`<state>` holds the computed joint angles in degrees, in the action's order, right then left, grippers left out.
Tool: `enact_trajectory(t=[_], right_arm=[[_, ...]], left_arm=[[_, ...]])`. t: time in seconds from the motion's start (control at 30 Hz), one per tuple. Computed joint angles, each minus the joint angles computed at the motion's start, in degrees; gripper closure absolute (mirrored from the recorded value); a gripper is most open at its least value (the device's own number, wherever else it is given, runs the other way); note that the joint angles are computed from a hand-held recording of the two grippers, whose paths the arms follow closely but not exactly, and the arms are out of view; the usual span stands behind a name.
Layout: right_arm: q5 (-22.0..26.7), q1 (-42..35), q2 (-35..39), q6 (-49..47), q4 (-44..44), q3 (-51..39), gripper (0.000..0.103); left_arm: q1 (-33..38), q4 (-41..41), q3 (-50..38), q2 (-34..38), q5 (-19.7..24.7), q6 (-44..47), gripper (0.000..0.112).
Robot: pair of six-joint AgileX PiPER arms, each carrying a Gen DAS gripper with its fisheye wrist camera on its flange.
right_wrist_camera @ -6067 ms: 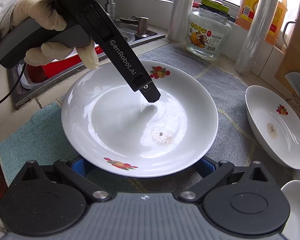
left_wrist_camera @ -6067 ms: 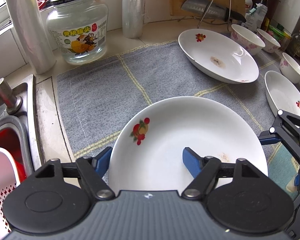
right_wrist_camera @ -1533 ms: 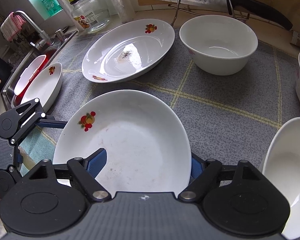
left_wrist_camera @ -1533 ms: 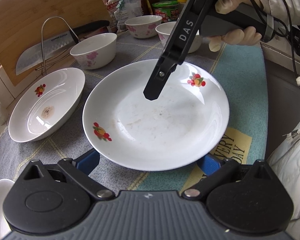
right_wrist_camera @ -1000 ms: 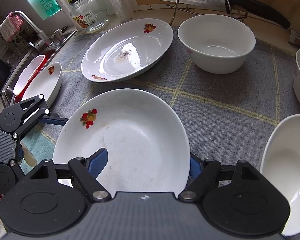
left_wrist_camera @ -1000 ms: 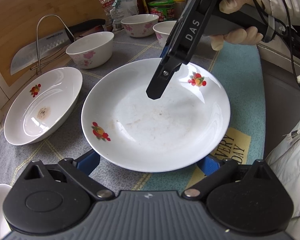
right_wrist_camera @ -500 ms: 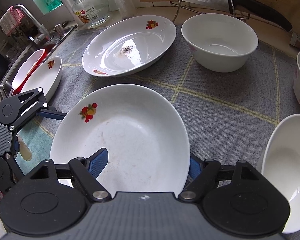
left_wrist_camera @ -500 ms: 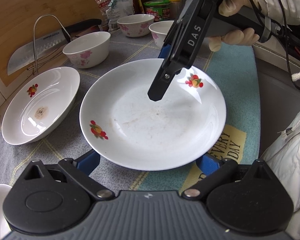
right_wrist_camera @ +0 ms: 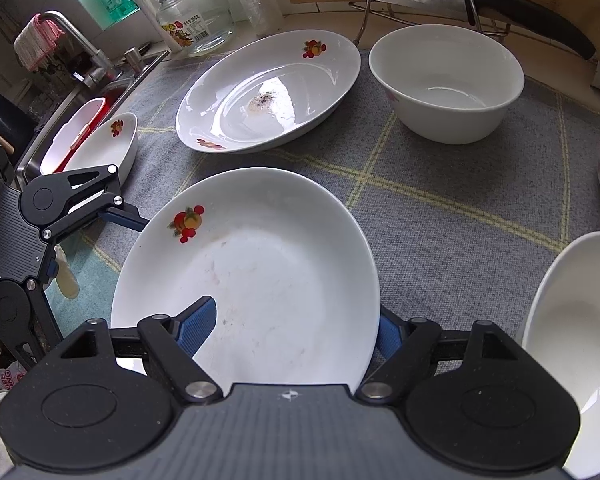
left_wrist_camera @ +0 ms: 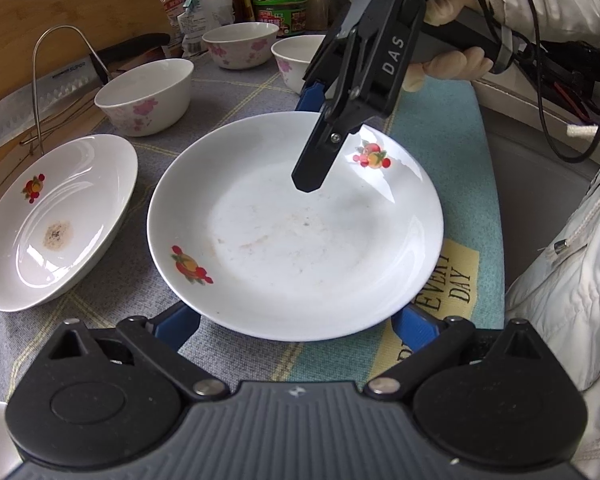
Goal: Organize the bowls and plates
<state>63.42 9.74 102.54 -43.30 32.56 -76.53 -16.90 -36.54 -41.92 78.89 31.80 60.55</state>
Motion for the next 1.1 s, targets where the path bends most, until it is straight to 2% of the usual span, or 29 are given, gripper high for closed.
enact_trajectory(t=[0.17,0.57,1.1], right_arm=[[-0.7,-0.2,-0.4,1.0,-0.8,0.1,0.025],[-1.9,0.1,-1.9,1.9,-1.7,1.0,0.025],[-1.5,0.9,-2.6,3.0,-1.7,0.0,0.025]], left_arm=[[0.1,-0.6,0.4,-0.3,-0.6,1.0,0.011],[0.7,-2.1,0.3,-0.4,-0.9,2.7,0.011],[0.1,0.9,1.3,-3.0,-1.3,-1.6,0.011]])
